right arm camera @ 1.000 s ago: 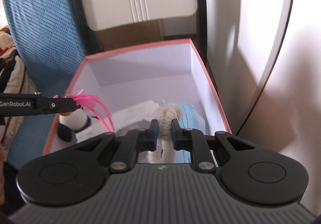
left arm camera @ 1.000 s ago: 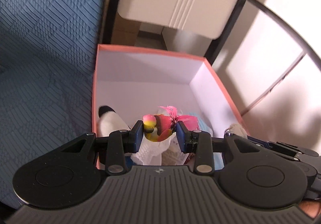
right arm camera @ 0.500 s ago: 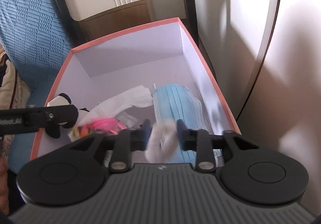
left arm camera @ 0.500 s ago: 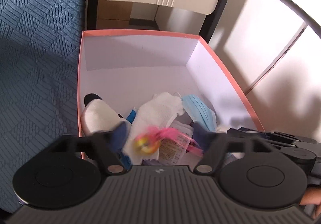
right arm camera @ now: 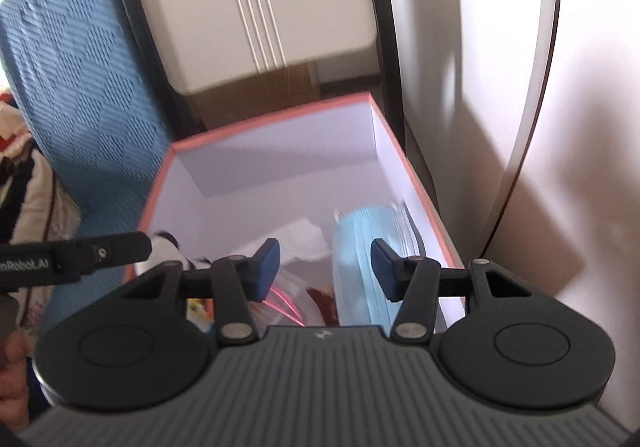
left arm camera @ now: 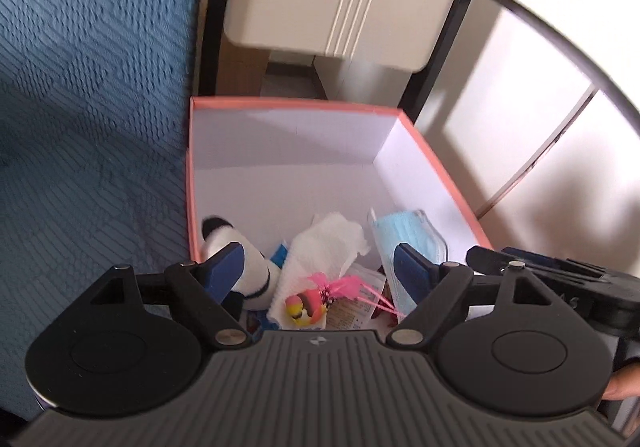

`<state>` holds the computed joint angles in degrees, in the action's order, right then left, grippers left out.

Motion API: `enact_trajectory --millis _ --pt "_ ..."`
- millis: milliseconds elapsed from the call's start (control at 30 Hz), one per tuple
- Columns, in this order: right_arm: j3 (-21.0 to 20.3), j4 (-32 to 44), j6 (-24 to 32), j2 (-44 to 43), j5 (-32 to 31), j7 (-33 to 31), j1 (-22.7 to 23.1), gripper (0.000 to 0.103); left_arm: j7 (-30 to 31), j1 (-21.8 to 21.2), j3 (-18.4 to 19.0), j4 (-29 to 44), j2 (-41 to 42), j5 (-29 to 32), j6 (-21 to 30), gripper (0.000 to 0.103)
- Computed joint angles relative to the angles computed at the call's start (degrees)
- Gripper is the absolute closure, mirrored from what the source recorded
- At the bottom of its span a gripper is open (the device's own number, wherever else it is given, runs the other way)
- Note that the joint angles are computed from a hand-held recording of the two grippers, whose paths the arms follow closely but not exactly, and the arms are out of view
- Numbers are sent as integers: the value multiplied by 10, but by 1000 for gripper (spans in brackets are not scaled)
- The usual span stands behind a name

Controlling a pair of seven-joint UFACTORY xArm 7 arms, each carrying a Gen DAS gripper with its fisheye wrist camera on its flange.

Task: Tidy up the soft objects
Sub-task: 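Withdraw both open grippers up and away from the pink box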

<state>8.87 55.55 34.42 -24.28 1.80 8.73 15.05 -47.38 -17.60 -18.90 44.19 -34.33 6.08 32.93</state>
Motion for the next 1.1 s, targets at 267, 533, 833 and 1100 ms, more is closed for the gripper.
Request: enact_trajectory --millis 267,533,833,1100 --pt "19 36 17 -26 -11 12 7 50 8 11 1 15 -75 9 36 18" --pt "42 41 47 -75 -29 38 10 50 32 11 0 14 -144 -7 54 18" --pt "72 28 87 -138 -42 79 14 50 55 10 -2 11 -211 -29 87 18" --pt "84 -7 125 -202 -41 105 17 50 69 -2 -6 -4 -264 -57 135 18"
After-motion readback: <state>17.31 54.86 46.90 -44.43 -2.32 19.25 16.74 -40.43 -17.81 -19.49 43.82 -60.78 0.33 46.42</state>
